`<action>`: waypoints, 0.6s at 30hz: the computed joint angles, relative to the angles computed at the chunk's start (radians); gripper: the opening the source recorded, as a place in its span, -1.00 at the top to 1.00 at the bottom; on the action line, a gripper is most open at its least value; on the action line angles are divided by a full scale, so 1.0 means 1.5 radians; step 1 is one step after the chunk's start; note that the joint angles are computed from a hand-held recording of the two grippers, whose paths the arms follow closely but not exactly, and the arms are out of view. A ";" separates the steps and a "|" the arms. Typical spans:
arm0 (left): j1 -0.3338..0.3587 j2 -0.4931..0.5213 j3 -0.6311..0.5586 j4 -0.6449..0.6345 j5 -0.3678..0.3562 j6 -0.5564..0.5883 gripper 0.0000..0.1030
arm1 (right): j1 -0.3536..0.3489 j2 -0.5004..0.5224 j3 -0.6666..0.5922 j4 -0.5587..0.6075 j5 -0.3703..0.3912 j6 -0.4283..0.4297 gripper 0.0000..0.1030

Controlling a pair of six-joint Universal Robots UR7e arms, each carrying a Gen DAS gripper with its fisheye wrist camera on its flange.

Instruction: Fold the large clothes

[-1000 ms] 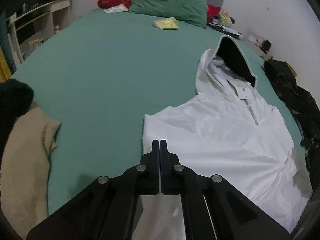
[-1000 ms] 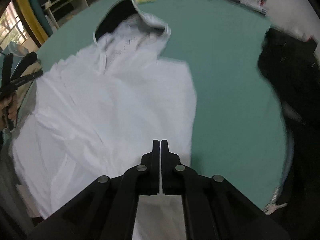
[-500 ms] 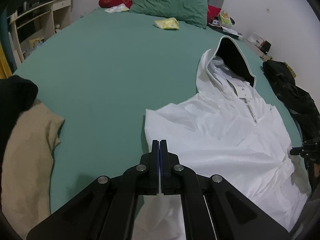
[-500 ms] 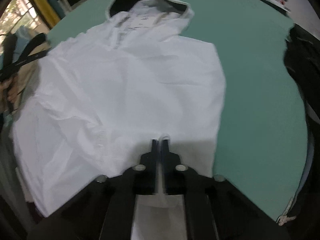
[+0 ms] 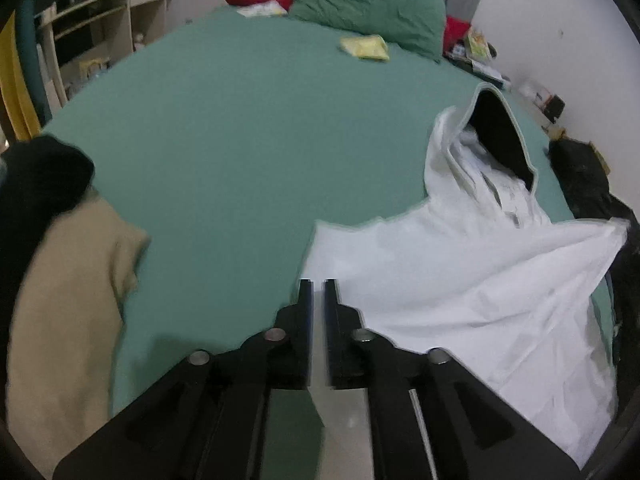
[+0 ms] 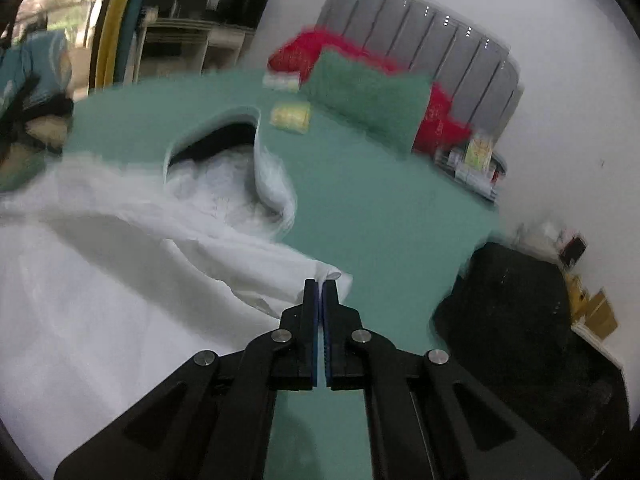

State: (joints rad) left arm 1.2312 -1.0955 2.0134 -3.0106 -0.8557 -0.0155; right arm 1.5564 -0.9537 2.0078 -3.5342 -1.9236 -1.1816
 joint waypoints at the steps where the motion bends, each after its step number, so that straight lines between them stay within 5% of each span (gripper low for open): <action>1: -0.007 -0.005 0.013 -0.001 -0.008 -0.007 0.20 | -0.021 0.000 0.019 0.014 -0.012 0.007 0.95; 5: -0.050 -0.027 0.070 -0.003 -0.051 0.014 0.12 | -0.057 -0.029 0.063 0.094 -0.036 0.068 0.87; 7: -0.058 -0.024 0.085 0.032 -0.072 0.026 0.12 | -0.059 -0.053 0.080 0.120 -0.026 0.084 0.37; 10: -0.051 0.005 0.087 0.075 -0.035 0.024 0.12 | -0.057 -0.087 0.093 0.145 0.023 0.113 -0.08; 12: -0.056 0.005 0.104 0.034 -0.010 0.061 0.20 | -0.056 -0.097 0.086 0.169 0.057 0.152 -0.17; 15: -0.053 -0.019 0.110 0.067 0.009 0.012 0.40 | -0.055 -0.077 0.052 0.194 0.075 0.210 -0.19; 18: -0.049 -0.042 0.132 0.056 0.021 0.009 0.39 | -0.042 -0.034 0.009 0.259 0.006 0.254 -0.19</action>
